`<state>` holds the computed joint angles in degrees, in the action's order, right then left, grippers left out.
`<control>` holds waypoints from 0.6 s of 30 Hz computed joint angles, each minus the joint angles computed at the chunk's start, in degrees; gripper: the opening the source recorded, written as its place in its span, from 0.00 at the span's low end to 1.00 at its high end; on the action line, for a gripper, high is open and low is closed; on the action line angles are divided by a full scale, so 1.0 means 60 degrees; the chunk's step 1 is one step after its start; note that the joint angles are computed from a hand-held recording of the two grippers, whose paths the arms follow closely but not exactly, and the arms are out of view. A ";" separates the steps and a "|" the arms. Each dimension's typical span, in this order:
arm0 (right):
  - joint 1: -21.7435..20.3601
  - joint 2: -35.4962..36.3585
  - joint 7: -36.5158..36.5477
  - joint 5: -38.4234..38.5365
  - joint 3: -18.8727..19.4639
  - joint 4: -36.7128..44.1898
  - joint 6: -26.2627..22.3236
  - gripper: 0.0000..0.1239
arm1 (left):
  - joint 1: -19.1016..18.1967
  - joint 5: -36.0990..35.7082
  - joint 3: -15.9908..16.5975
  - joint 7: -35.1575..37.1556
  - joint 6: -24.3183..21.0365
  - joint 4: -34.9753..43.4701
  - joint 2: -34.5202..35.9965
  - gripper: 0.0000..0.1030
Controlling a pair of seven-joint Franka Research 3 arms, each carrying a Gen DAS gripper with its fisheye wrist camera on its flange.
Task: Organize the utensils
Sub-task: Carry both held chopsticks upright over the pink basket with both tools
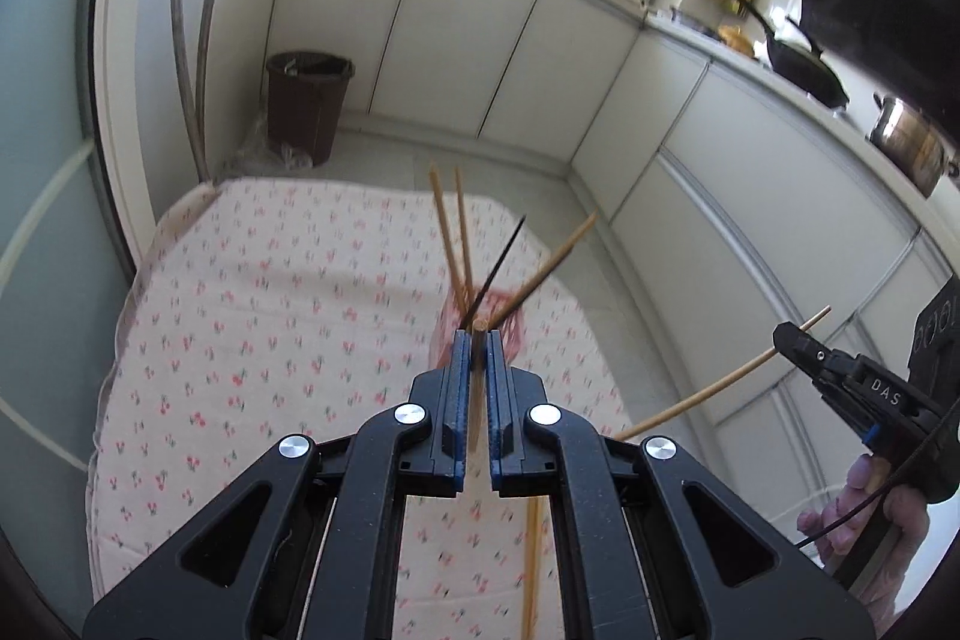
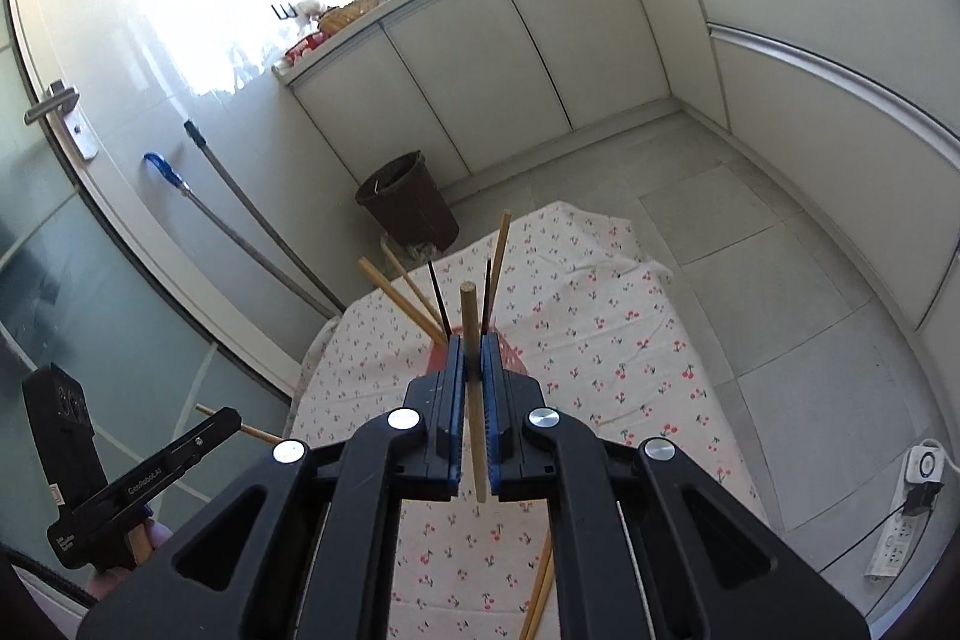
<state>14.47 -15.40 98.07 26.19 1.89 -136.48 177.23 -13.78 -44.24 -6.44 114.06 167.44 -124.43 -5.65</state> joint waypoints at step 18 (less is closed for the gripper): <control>0.0574 0.1353 -0.2848 0.3793 -0.1080 0.2025 0.0049 0.05 | 0.0947 0.2573 -0.1037 -0.2930 0.0990 0.3080 0.2396 0.04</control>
